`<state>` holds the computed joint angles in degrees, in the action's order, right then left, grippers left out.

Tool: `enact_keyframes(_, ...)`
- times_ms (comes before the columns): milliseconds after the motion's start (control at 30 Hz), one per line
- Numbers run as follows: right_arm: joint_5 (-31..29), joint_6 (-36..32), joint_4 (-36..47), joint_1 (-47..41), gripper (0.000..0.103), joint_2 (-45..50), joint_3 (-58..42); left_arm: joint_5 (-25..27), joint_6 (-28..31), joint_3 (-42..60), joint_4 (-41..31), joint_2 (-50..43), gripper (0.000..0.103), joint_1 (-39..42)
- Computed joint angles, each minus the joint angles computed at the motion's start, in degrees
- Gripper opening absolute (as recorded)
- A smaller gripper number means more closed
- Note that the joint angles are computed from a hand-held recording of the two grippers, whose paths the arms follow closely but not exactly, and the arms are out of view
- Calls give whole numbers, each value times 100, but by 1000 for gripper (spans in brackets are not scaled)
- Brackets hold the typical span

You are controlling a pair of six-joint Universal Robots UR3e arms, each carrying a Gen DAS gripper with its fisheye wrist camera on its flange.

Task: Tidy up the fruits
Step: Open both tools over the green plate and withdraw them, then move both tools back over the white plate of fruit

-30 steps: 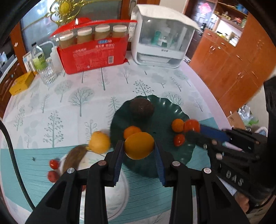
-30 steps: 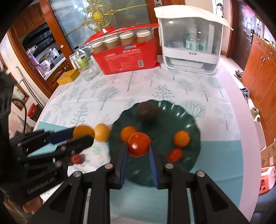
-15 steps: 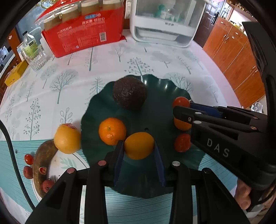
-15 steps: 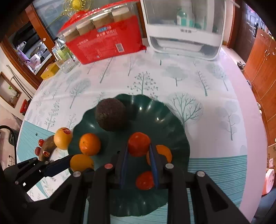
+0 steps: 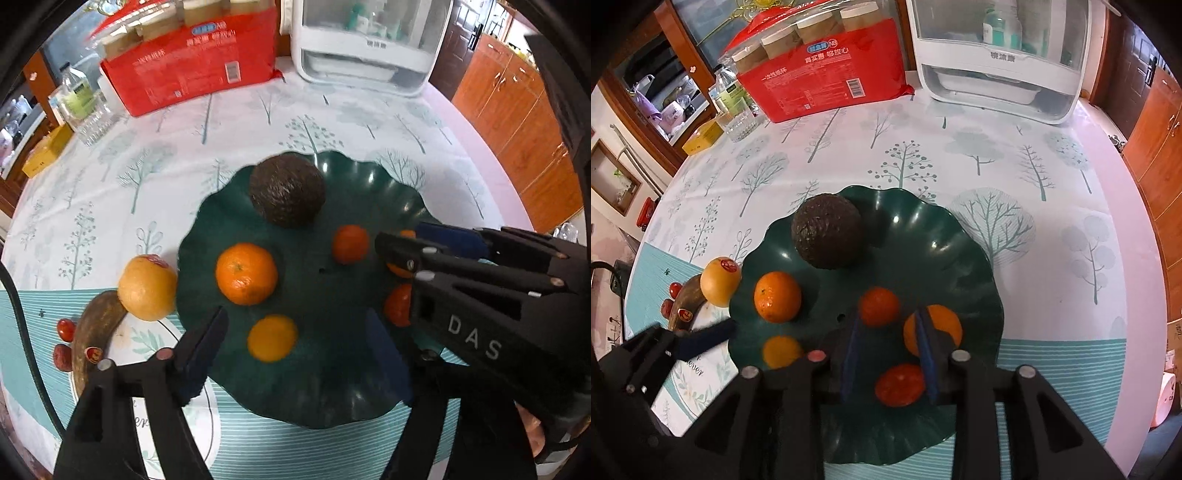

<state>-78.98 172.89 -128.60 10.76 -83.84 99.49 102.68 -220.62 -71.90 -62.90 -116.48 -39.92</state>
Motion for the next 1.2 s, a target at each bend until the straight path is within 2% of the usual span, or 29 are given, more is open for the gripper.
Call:
enact_keyframes(533, 4, -11, 12, 28, 38, -284, 62, 25, -174, -319, -63, 371, 77, 38)
enact_keyframes(1200, -266, 322, 42, 405, 38, -586, 113, 99, -220, -1104, 124, 1087, 77, 32)
